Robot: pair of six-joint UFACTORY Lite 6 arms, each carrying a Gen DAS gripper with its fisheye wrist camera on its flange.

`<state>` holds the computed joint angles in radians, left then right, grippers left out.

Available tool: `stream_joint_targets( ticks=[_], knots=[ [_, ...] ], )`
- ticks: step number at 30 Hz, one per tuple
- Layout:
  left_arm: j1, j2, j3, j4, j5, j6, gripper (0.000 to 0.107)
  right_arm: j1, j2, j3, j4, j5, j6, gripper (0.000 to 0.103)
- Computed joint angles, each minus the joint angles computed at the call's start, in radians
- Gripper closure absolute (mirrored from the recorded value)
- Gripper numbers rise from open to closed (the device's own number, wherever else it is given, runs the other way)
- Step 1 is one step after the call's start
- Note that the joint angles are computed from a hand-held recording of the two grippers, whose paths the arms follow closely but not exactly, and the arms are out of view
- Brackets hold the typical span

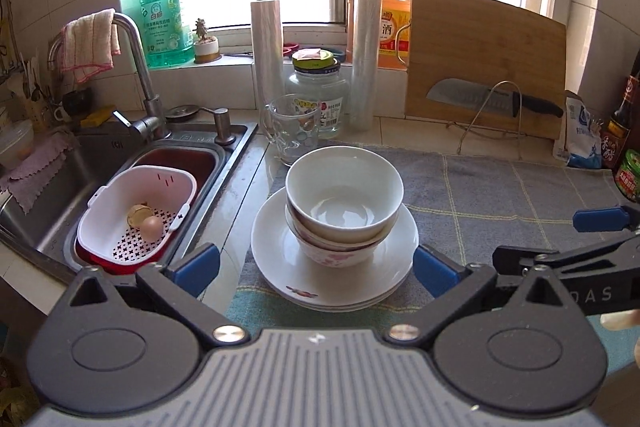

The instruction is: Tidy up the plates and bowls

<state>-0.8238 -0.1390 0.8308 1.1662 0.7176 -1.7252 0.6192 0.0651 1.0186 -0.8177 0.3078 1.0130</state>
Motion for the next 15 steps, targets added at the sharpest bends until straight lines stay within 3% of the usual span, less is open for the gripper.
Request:
stream_joint_targets(
  ticks=[15],
  knots=[
    [-0.065, -0.003, 0.021, -0.068, 0.053, -0.005, 0.005, 0.007, -0.064, -0.061, -0.055, 0.009, 0.086, 0.000]
  ],
)
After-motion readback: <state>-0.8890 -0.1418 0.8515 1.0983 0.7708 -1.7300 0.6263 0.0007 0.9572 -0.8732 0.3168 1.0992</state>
